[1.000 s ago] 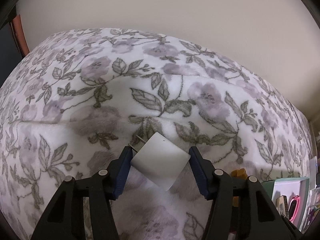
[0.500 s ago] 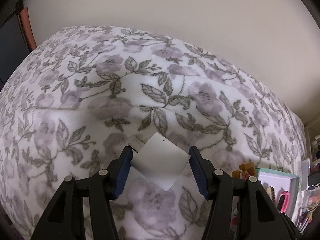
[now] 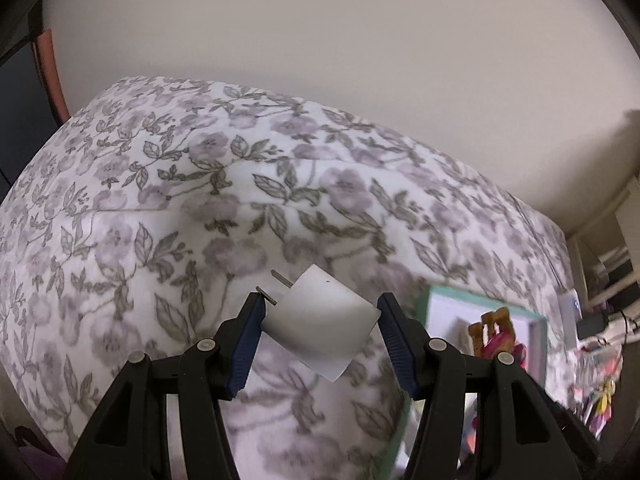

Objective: Organize rigid objects
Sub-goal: 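Carry the white plug and pink toy figure over the tray with both tools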

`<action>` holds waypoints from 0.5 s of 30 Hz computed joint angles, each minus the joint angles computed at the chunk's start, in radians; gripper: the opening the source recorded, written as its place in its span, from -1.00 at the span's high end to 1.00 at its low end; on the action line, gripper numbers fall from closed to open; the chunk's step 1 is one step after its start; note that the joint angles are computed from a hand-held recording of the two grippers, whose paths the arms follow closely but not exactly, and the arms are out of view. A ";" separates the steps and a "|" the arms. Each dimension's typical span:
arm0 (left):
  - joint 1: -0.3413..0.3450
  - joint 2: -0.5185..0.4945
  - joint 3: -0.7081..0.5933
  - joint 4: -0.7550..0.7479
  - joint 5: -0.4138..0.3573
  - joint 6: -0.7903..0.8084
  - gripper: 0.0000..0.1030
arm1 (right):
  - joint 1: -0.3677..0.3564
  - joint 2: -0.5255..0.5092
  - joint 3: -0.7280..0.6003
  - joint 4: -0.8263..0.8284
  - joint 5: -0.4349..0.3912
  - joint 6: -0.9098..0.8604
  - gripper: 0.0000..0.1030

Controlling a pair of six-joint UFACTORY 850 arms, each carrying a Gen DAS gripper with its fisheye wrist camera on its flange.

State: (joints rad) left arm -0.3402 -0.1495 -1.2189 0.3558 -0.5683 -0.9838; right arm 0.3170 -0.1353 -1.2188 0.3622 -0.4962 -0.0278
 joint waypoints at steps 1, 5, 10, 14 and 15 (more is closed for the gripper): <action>-0.009 0.008 0.006 -0.003 0.000 -0.001 -0.16 | -0.004 0.017 0.014 -0.030 -0.003 0.023 0.20; -0.068 0.034 0.030 -0.035 -0.002 0.041 -0.16 | -0.035 0.090 0.095 -0.185 -0.033 0.149 0.20; -0.144 0.038 0.045 -0.109 -0.002 0.115 -0.16 | -0.097 0.155 0.183 -0.244 -0.087 0.215 0.20; -0.197 0.021 0.047 -0.146 -0.019 0.163 -0.16 | -0.137 0.189 0.237 -0.232 -0.097 0.206 0.20; -0.208 0.017 0.049 -0.154 -0.024 0.174 -0.16 | -0.145 0.195 0.248 -0.229 -0.100 0.204 0.20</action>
State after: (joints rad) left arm -0.5480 -0.1322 -1.1695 0.2021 -0.5921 -0.8097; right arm 0.1720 0.0594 -0.9707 0.1331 -0.5963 0.1759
